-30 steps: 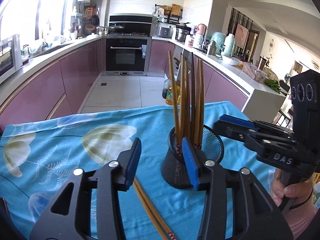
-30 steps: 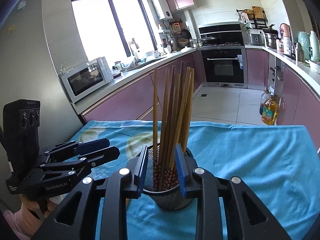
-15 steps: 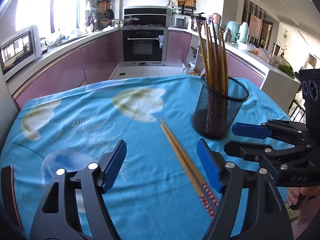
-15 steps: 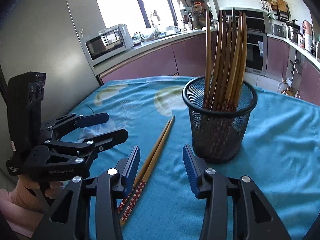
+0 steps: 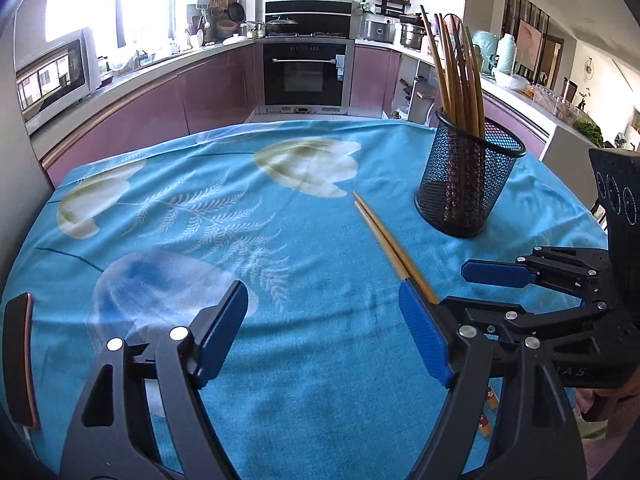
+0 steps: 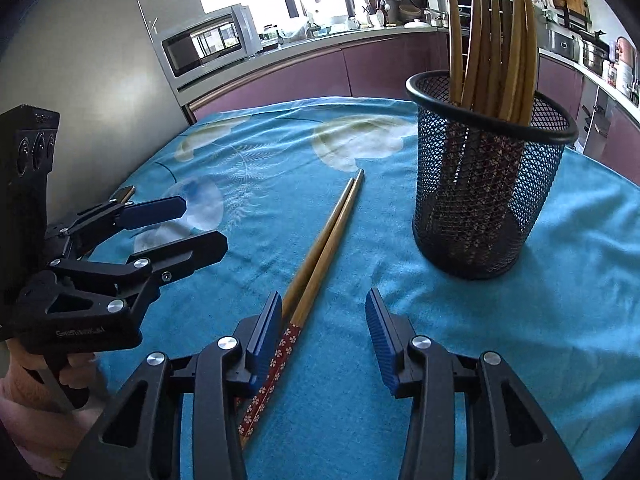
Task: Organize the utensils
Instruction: 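Withdraw both open tools from the holder back to the last chopsticks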
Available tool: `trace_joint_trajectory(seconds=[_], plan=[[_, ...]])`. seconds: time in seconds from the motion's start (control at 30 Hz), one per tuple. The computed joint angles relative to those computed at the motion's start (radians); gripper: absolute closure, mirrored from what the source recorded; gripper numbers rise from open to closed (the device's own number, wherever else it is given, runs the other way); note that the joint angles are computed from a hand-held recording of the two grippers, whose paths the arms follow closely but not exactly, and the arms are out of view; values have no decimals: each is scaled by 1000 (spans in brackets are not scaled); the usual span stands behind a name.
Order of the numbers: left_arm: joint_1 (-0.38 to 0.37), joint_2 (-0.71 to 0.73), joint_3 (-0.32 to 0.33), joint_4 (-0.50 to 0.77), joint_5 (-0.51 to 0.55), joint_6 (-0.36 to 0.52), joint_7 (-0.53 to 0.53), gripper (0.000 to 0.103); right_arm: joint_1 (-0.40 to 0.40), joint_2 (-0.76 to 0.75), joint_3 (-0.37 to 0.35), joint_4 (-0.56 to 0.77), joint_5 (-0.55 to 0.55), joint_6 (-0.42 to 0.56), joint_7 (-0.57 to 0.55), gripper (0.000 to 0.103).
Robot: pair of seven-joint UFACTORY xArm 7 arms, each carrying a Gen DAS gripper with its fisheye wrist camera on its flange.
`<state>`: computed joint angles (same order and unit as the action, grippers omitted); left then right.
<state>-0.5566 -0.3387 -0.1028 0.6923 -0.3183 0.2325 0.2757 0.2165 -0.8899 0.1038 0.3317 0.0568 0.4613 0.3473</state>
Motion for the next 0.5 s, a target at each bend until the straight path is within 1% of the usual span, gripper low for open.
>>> trace_joint_trajectory(seconds=[0.1,0.23,0.37,0.5], plan=[[-6,0,8,-1,-9,7,6,26,-5,3,9,-1,-5,8,8,62],[-7,7,7,4,-17,18,11,26,-22,17,41,7,-31,15,31,63],[-13,16,8,11,-33,25,26,26,-28,6,43,3,-44,22,49,69],[-20,20,5,14,-47,30,43,26,-23,-18,17,-12,-33,27,55,77]])
